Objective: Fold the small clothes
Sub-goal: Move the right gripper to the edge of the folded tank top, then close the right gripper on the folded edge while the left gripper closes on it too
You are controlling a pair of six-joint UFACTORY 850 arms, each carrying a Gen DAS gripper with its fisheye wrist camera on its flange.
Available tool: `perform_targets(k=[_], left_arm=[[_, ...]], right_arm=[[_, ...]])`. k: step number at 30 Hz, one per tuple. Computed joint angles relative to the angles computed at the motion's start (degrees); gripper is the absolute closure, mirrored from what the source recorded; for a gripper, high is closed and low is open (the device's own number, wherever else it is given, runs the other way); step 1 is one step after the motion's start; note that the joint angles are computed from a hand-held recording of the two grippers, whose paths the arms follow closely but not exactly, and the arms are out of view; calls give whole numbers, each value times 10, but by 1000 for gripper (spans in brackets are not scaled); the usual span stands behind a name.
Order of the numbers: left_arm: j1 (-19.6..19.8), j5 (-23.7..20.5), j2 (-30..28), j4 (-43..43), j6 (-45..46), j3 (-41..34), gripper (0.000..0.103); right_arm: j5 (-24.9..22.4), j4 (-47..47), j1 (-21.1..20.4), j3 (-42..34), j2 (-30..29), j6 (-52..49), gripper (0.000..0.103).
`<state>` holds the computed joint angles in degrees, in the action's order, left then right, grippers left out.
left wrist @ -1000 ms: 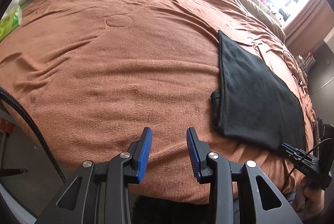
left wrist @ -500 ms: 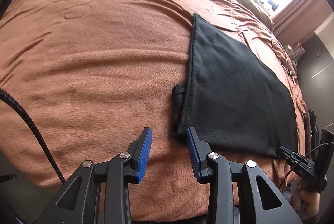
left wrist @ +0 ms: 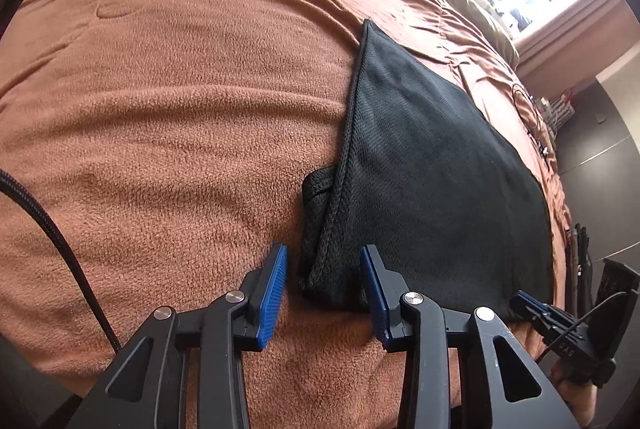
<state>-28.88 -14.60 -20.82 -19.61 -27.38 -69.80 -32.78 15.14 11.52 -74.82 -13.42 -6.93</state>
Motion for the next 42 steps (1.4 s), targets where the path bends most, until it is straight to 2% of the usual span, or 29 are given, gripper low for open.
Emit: perform_targets(k=[1, 2, 3, 6, 11, 16, 32, 37, 42], left_arm=[[1, 0, 2, -8, 3, 3, 68], [1, -1, 3, 1, -8, 4, 74], [1, -2, 4, 21, -28, 5, 80], [1, 3, 8, 31, -41, 12, 88], [-10, 17, 14, 137, -148, 23, 91], [-14, 21, 19, 184, -212, 28, 92], [-25, 5, 21, 287, -375, 24, 95], [-32, -7, 19, 343, -446, 19, 95], [-33, -20, 15, 336, -451, 11, 95]], right_arm=[[2, -2, 1, -1, -2, 0, 89], [5, -8, 4, -5, -6, 5, 96], [7, -13, 5, -8, -9, 9, 98], [8, -33, 8, -22, -21, 25, 99], [0, -88, 12, -61, -50, 82, 100], [-20, -115, 11, -118, -91, 97, 100], [-92, -184, 1, -333, -246, 135, 100], [-114, -201, -1, -406, -296, 138, 100], [-139, -201, -6, -479, -342, 131, 100]])
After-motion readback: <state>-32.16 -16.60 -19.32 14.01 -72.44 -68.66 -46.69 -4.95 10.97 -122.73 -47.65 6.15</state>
